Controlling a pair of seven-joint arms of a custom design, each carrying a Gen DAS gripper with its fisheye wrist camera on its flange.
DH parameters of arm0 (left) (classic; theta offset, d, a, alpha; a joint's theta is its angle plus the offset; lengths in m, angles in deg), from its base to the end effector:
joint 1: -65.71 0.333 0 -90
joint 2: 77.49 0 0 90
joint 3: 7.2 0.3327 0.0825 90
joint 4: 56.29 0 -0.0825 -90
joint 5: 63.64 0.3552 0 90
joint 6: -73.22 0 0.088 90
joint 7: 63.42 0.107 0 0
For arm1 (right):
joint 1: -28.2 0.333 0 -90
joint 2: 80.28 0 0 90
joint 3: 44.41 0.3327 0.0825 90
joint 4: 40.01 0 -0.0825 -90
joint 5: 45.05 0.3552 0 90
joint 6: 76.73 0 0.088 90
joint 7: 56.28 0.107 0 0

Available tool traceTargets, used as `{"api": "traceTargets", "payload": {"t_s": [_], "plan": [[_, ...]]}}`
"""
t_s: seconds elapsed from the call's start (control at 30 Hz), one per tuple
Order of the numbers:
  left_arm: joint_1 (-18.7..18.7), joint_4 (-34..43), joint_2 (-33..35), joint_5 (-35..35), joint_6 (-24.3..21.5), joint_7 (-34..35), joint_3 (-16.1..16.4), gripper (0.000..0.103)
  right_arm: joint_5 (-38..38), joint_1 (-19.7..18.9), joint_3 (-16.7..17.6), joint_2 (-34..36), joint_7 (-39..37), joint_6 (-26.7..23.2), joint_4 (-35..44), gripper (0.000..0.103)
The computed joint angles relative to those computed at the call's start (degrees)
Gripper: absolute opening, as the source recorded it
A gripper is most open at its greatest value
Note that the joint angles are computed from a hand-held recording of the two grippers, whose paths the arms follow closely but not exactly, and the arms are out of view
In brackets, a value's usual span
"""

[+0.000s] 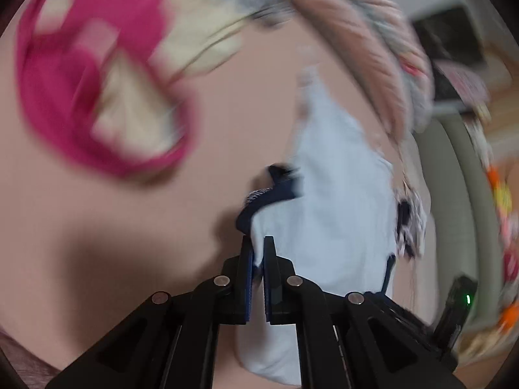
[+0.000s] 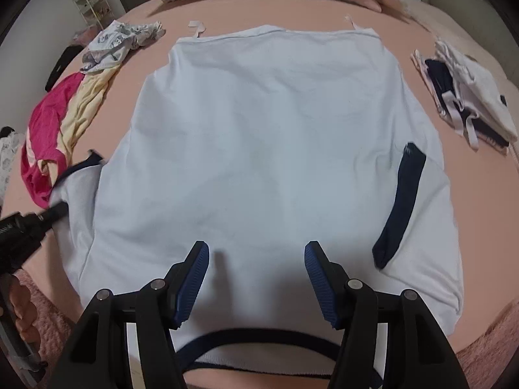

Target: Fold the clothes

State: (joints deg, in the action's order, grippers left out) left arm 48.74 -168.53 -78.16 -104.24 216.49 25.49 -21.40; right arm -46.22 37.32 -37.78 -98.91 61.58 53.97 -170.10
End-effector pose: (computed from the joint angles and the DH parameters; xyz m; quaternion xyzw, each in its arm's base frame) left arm 0.4895 -0.2919 0.5663 0.6332 -0.6769 0.3568 0.1164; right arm 0.4332 0.1271 0.5484 -0.6238 0.7633 -0.0905 0.1417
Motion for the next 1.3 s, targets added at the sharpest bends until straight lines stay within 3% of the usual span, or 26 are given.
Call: {"api": "traceTargets", "payload": {"t_s": [0.1, 0.17, 0.27, 0.33, 0.47, 0.53, 0.6, 0.67, 0.73, 0.83, 0.9, 0.97, 1.07, 1.13, 1.2, 1.23, 1.3], "plan": [[-1.8, 4.8, 1.9, -1.6, -4.1, 5.7, -1.7, 0.004, 0.2, -0.4, -0.8, -1.8, -1.2, -0.9, 0.4, 0.060], [-2.7, 7.2, 5.1, -0.7, -6.5, 7.3, -3.0, 0.005, 0.4, -1.1, -1.1, -1.8, 0.0, 2.0, 0.6, 0.060], [-3.1, 10.6, 11.5, 1.5, -16.4, 3.1, -3.2, 0.009, 1.1, -1.6, -1.3, -1.9, -0.1, 4.1, 0.0, 0.060], [-1.0, 7.9, 9.8, -0.8, -15.0, 5.9, -4.9, 0.010, 2.0, -1.0, -1.4, -2.8, -1.4, 5.8, -1.7, 0.060], [0.5, 4.1, 3.9, -5.2, -16.6, 11.4, -3.9, 0.046, 7.2, 2.2, -1.9, -1.5, -8.8, 14.3, -2.8, 0.060], [0.6, 1.4, 0.3, -6.4, -16.1, 12.9, -2.6, 0.046, 7.2, 3.7, -1.1, 2.0, -12.6, 12.8, 0.1, 0.060], [0.2, -3.3, -4.3, 0.8, -9.3, 8.0, -1.9, 0.046, 8.1, 5.0, -0.9, 4.9, -15.7, 11.3, 2.3, 0.060], [0.4, -6.8, -6.8, 12.9, -2.5, -0.5, -2.0, 0.046, -1.1, 3.0, 2.1, 5.7, -9.7, 8.3, 2.7, 0.060], [0.1, -8.5, -7.1, 19.5, 0.9, -3.2, -1.5, 0.044, -10.2, 0.7, 3.6, 5.4, -2.0, 6.7, 1.9, 0.060], [-2.0, -5.3, -4.2, 18.4, -3.4, 0.8, 0.2, 0.044, -11.3, -1.0, 2.4, 2.3, 5.3, 12.3, -1.3, 0.059], [-2.7, -4.8, -4.2, 15.8, -6.0, 4.2, 0.6, 0.044, -12.3, -1.6, 2.4, 0.7, 5.4, 13.8, -1.6, 0.059], [-3.2, -5.0, -4.7, 13.9, -7.9, 6.8, 0.5, 0.044, -7.7, 1.0, 0.0, -0.7, -0.4, 13.6, -2.0, 0.059], [-3.9, -7.6, -5.8, 23.5, -8.5, 3.5, -1.5, 0.045, 4.4, 6.1, -3.8, -1.1, -13.1, 11.0, -3.3, 0.060], [-4.9, -8.9, -7.2, 31.2, -7.9, 2.1, -2.8, 0.045, -1.8, 3.1, 0.0, -0.4, -10.1, 10.8, -4.7, 0.057], [-6.0, -8.6, -8.0, 29.9, -10.2, 4.4, -1.8, 0.044, -16.5, -3.2, 5.3, -0.1, -1.1, 8.5, -5.0, 0.057], [-6.3, -8.4, -8.5, 27.0, -11.3, 5.9, -0.7, 0.044, -18.0, -4.0, 5.0, -0.4, 1.7, 9.0, -5.5, 0.057], [-6.0, -8.9, -9.8, 21.3, -11.0, 7.3, 1.2, 0.044, -12.2, -3.6, 1.2, -2.7, 1.0, 11.1, -6.8, 0.057]]}}
